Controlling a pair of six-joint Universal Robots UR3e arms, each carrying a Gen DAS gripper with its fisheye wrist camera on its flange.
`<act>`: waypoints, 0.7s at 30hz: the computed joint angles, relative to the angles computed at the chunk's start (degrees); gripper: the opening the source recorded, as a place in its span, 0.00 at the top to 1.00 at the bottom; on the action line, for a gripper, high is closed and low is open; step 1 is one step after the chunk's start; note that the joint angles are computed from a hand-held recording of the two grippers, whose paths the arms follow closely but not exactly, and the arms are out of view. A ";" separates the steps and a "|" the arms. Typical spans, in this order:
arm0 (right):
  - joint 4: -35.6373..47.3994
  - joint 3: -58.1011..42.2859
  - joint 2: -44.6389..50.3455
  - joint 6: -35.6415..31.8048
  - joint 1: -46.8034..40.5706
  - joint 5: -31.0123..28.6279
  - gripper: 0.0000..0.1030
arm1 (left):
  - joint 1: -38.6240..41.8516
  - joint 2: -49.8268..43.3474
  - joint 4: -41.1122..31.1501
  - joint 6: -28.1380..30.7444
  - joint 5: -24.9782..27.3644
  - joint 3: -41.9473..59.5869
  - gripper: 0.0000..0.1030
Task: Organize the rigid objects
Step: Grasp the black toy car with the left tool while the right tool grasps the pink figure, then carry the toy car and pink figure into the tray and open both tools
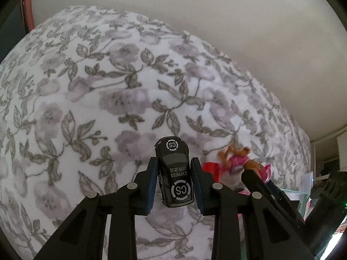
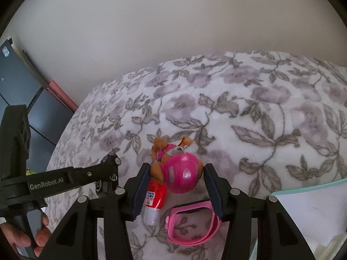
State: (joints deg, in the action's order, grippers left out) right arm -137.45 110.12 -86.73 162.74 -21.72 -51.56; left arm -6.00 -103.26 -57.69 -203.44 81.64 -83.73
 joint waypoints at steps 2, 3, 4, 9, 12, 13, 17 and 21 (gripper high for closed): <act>1.57 0.04 -1.58 -0.38 -0.92 0.84 0.49 | -0.46 0.67 -0.29 -0.24 0.22 0.63 0.69; 2.28 0.00 -2.23 -0.59 -1.24 1.11 0.49 | -0.81 0.60 -0.40 -0.50 0.35 1.25 0.69; 3.12 0.05 -3.30 -0.85 -1.72 1.40 0.49 | -1.08 0.97 -0.50 -0.62 0.44 1.40 0.69; 8.82 -0.08 -8.86 -2.70 -4.53 3.39 0.50 | -3.24 2.12 -1.32 -1.40 1.54 3.58 0.69; 13.25 -0.45 -12.91 -4.37 -6.60 4.78 0.50 | -4.81 3.19 -2.02 -1.80 2.54 4.60 0.69; 14.46 -0.62 -14.05 -4.83 -7.18 5.04 0.50 | -5.41 3.61 -2.21 -1.90 2.91 4.82 0.69; 21.30 -1.64 -19.92 -7.70 -10.51 6.36 0.50 | -7.81 5.16 -1.86 -2.43 4.14 4.69 0.69; 29.70 -2.49 -25.50 -12.05 -15.15 8.69 0.50 | -10.89 5.80 -2.21 -2.69 6.27 4.80 0.69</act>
